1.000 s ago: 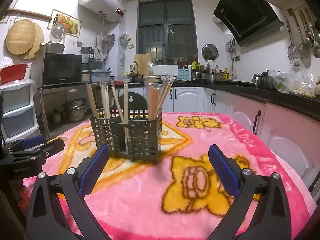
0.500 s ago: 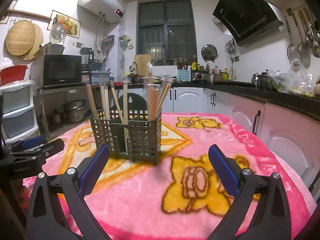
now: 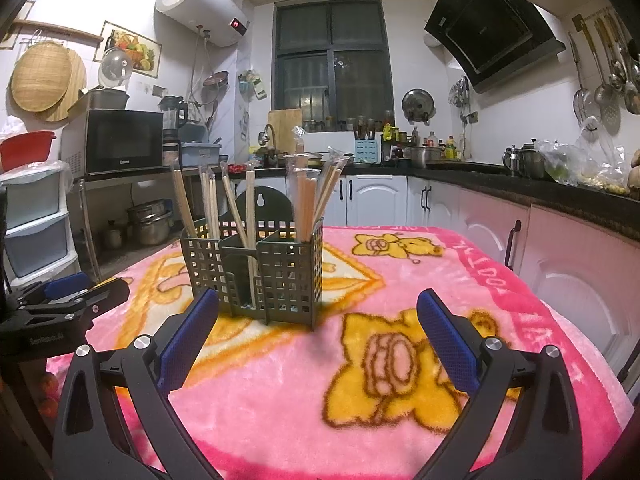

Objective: Organize utensils

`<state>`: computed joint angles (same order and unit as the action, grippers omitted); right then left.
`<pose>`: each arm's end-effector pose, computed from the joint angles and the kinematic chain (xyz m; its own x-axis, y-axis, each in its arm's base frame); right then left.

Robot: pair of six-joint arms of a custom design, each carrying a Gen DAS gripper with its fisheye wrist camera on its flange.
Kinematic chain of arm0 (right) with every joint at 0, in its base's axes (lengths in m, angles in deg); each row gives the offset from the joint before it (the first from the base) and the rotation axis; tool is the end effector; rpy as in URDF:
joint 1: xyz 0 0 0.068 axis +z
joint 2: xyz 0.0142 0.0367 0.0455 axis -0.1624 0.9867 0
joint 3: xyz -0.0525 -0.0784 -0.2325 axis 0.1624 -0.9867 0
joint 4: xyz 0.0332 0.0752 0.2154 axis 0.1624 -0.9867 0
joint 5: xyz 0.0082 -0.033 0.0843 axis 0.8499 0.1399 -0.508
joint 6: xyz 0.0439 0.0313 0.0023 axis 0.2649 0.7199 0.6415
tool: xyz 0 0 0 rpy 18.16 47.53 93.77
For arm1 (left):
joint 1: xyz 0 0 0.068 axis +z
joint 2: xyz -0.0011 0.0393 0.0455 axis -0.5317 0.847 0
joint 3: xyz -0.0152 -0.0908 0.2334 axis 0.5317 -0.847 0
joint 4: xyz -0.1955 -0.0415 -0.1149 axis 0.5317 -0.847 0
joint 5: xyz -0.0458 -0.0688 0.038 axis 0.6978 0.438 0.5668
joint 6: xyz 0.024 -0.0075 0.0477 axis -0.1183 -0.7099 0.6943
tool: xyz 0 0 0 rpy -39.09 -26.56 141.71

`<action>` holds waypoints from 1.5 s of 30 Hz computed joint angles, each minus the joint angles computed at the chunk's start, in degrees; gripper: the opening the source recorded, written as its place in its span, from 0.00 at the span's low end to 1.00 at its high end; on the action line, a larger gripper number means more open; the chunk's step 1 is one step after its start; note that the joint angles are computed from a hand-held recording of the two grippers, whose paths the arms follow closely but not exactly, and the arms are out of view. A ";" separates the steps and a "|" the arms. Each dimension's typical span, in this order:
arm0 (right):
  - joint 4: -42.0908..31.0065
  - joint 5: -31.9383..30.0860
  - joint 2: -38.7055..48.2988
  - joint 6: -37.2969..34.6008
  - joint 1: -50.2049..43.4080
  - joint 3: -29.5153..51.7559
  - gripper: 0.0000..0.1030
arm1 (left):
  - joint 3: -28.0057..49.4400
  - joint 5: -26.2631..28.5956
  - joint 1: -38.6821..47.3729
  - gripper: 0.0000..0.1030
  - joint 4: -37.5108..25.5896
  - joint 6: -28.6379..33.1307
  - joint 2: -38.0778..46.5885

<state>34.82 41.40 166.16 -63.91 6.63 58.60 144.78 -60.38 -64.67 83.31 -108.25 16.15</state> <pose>0.3129 0.0898 0.2216 -0.2233 -0.0540 -0.9733 -0.2807 0.9597 0.0111 0.2869 -0.1635 0.2378 -0.3558 -0.1078 -0.9283 0.0019 0.9932 -0.1161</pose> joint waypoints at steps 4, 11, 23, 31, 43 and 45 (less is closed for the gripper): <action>-0.29 0.16 -0.01 0.25 0.10 0.22 0.94 | -0.06 -0.06 0.00 0.90 0.13 0.04 0.00; -0.11 0.26 -0.19 0.41 0.20 -0.16 0.94 | 0.26 0.31 0.46 0.90 -0.86 -0.68 -0.15; 0.32 0.30 -0.17 0.32 0.33 -0.38 0.94 | 0.23 0.49 0.68 0.90 -0.79 -0.72 -0.05; 0.72 0.45 -0.07 0.30 0.52 -0.71 0.94 | 0.29 -0.27 0.56 0.90 -0.18 -0.92 0.49; 1.96 0.82 -0.28 0.60 0.73 -1.78 0.94 | 2.33 -4.16 -1.17 0.90 -2.16 -0.63 1.79; 1.93 0.78 -0.52 0.58 0.65 -1.91 0.94 | 1.97 -4.63 -1.52 0.90 -1.52 -0.24 1.54</action>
